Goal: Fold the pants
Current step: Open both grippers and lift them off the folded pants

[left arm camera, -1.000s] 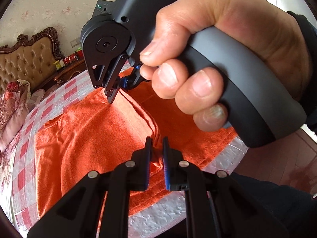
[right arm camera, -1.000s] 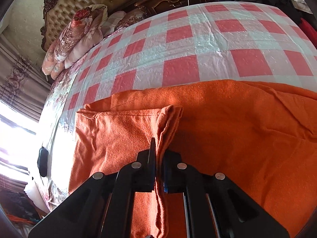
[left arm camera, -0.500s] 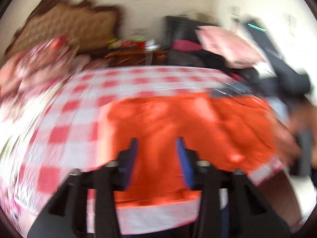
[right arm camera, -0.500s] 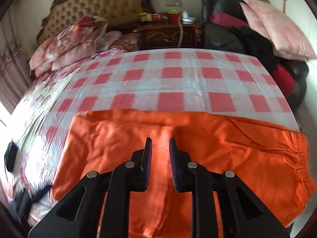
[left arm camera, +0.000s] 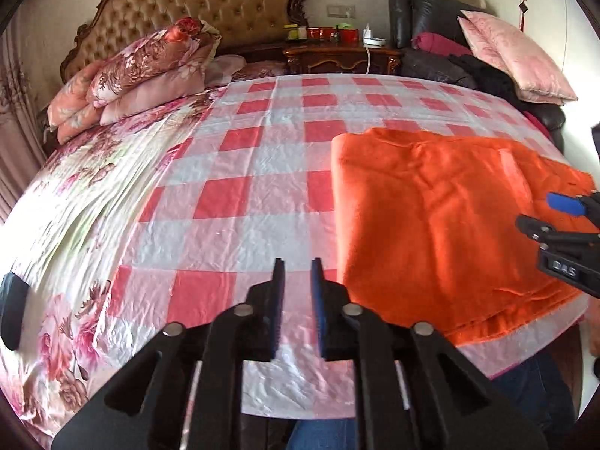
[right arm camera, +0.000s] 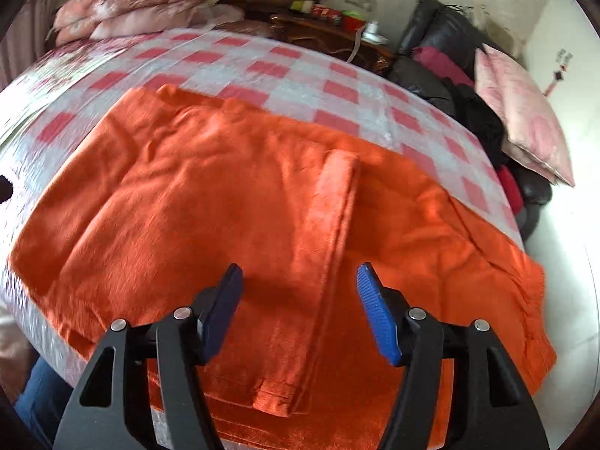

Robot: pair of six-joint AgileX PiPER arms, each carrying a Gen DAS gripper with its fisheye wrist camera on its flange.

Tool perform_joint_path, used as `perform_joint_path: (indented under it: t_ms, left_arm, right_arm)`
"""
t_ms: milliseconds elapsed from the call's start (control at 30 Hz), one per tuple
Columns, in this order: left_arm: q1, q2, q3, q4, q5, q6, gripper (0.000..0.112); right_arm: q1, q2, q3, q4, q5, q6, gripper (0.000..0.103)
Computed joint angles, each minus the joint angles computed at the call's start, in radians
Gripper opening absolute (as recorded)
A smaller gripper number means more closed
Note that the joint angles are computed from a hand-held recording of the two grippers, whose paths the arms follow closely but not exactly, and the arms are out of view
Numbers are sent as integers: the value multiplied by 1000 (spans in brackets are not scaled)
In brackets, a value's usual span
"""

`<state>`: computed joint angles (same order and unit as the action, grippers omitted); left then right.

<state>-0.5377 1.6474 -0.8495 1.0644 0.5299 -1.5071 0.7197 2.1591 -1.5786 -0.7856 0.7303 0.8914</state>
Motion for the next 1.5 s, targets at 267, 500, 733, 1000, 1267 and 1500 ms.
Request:
perform_joint_path:
  t_ms: [267,500,733,1000,1267,1500]
  left_arm:
    - [-94,74,-113,-295,325,125,35]
    - [-283,-67,-84,-233,598,-84,51]
    - [-305,-208,43,-222,576,-248,53]
    - [-160,-112,-21,-156,243,-120,42]
    - [-132,82,-40,-84,57,-55,32]
    - [32,11,-21,-23,-80,21,29]
  right_arm:
    - [65,29,32,-133,-75,86,63]
    - [12,-28,141,-123,-210,124,71]
    - [-39,-101,256,-182,-261,208,75]
    - [-97,-194,312,-58,-342,154,75]
    - [-13,-56,151,-81,-153,110,75]
    - [-14,-49,102,-34,-69,74,76]
